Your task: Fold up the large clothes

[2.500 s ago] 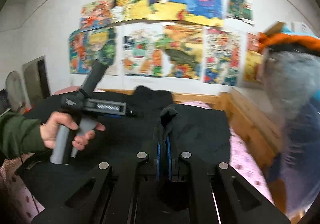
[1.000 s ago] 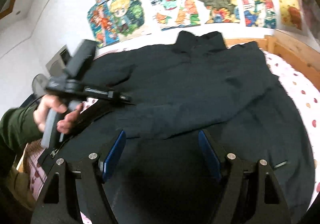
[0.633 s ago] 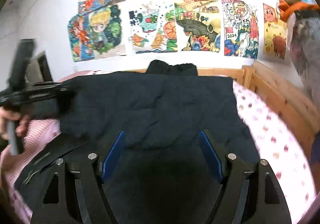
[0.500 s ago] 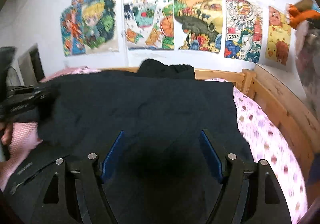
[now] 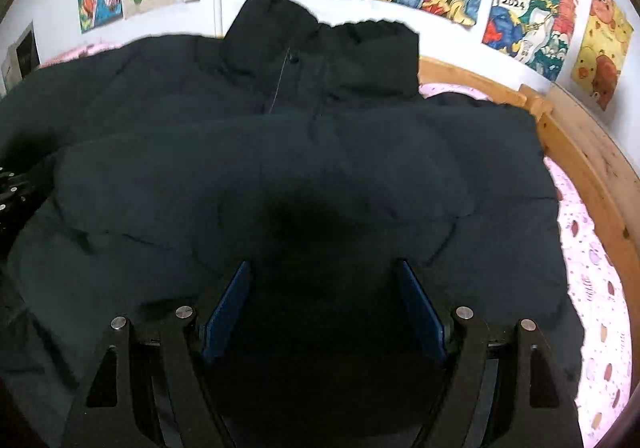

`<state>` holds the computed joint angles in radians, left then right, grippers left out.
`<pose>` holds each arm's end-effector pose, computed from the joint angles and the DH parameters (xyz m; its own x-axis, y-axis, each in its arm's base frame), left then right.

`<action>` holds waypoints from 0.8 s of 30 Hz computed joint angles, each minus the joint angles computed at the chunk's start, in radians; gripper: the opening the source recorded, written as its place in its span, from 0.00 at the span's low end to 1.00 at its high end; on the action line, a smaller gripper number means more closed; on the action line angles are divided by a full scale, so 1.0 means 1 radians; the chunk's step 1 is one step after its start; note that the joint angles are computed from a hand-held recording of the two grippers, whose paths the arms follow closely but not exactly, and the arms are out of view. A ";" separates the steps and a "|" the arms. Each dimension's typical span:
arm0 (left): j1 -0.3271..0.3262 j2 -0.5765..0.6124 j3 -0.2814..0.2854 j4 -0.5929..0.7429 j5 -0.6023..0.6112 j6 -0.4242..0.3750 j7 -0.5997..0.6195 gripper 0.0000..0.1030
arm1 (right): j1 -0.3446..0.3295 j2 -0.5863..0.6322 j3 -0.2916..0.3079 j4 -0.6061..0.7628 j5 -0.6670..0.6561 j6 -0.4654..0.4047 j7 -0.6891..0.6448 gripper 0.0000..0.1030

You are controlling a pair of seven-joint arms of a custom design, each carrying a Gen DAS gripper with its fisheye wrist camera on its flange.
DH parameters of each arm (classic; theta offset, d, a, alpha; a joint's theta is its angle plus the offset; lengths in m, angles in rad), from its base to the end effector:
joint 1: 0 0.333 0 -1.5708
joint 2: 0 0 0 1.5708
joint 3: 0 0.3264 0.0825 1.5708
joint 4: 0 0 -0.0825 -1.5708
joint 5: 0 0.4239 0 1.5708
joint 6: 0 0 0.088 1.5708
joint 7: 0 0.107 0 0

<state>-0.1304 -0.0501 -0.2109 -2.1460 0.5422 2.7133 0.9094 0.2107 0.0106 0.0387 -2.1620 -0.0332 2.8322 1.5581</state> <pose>0.5640 -0.2213 0.4804 -0.0806 -0.9938 -0.0765 -0.7580 0.1109 -0.6428 0.5977 0.1539 0.4559 0.2745 -0.9610 0.0347 -0.7543 -0.2376 -0.6120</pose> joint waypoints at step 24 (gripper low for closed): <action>-0.005 -0.148 0.028 -0.173 -0.486 0.222 0.256 0.62 | 0.001 -0.066 0.001 -0.138 0.011 0.145 0.035 0.87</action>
